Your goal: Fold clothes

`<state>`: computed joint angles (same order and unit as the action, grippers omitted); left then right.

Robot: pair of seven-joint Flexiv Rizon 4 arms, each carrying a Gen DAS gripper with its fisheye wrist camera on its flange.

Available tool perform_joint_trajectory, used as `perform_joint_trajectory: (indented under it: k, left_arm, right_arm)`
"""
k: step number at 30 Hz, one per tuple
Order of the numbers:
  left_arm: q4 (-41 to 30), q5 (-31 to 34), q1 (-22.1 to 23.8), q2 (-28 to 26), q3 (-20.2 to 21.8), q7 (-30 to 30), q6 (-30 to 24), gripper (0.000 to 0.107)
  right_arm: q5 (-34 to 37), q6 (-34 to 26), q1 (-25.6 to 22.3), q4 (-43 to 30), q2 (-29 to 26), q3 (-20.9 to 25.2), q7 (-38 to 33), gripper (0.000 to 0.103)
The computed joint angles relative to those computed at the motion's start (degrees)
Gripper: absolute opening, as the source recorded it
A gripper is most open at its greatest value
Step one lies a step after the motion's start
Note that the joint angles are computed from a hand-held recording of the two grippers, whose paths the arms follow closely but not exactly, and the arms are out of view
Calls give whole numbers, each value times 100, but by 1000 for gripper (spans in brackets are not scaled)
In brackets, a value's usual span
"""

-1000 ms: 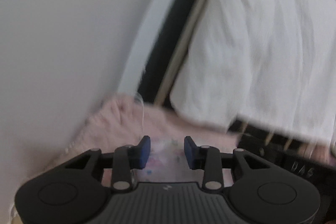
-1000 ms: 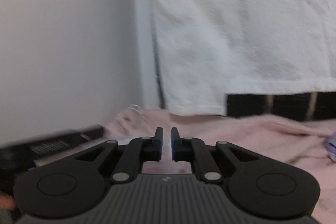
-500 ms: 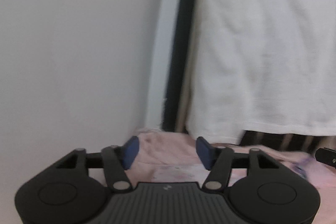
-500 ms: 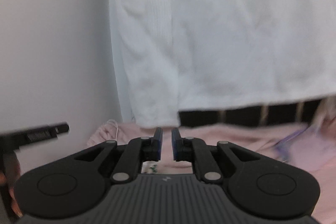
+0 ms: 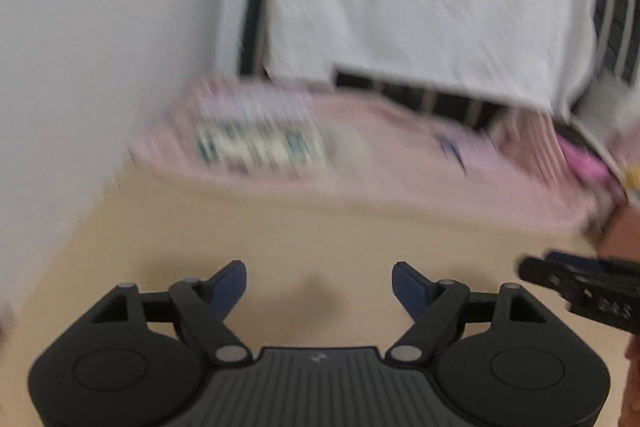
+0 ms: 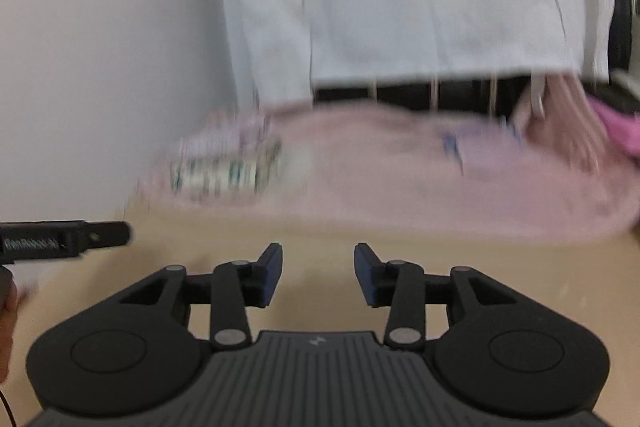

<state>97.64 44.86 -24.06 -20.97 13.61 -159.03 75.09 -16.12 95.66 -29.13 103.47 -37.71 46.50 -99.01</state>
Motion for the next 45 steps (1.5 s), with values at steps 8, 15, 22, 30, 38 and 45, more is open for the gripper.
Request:
perform_joint_trajectory:
  k: [8, 15, 22, 30, 38, 45]
  left_arm:
    - [98, 490, -513, -265, -59, -705, -290, 82]
    - [-54, 949, -701, -381, 43, -1029, -378, 90]
    - [-158, 813, -592, -390, -234, -635, -934, 103]
    - [-216, 857, -604, -406, -331, -584, -1188, 103]
    - [-232, 908, -611, -393, -382, -702, -1300, 103]
    - [-223, 950, -579, -369, -435, -790, -1359, 103]
  right_arm:
    - [57, 755, 412, 1280, 495, -1116, 366, 79]
    - [-55, 1123, 860, 1561, 589, -1806, 888, 96]
    - [121, 1283, 2271, 1805, 947, -3281, 1161, 103]
    - [-332, 1379, 2348, 1870, 957, -3523, 1599, 102]
    - [351, 1486, 3422, 2084, 1160, -4476, 1697, 102]
    - [449, 1457, 3439, 2074, 1169, -4471, 1643, 102]
